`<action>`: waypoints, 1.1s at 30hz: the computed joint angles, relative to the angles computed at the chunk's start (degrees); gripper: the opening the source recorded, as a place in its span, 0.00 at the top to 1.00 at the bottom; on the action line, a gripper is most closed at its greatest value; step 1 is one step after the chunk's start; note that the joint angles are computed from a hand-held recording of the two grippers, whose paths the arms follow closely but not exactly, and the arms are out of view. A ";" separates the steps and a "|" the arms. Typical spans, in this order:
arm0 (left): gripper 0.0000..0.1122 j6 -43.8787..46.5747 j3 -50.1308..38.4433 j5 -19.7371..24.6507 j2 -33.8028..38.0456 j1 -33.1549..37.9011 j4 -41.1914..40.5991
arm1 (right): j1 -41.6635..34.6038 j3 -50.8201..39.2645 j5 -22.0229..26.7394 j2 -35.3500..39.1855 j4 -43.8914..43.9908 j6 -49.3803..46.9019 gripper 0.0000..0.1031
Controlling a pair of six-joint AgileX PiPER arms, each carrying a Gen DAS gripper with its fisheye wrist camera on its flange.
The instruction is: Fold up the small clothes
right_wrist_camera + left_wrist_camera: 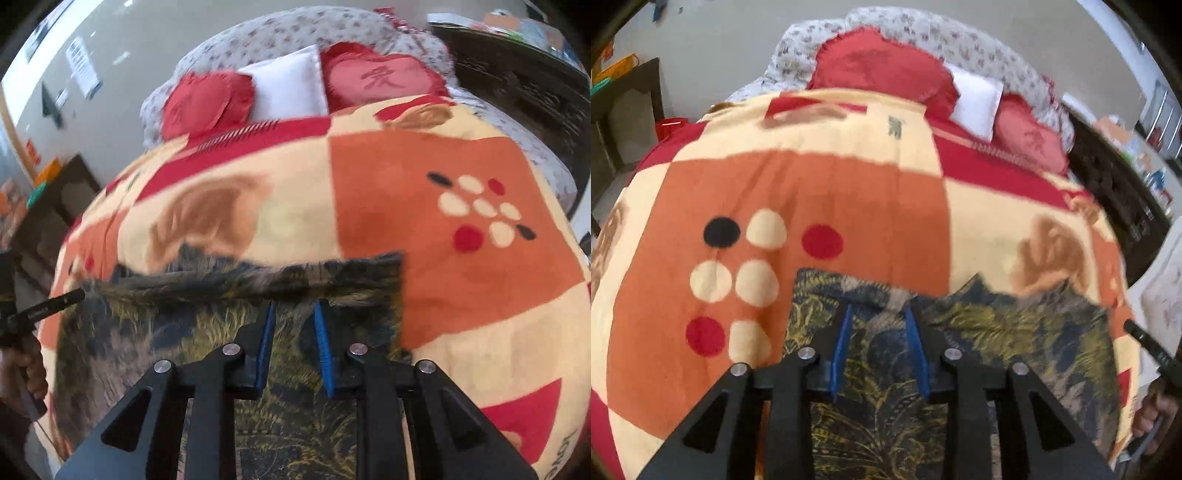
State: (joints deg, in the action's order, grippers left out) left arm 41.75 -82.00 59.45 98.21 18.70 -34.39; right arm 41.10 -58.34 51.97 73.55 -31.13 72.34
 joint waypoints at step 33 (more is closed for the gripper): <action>0.55 7.90 14.83 -20.60 1.05 -8.68 -9.22 | 9.74 -13.44 10.50 15.04 -11.88 12.11 0.60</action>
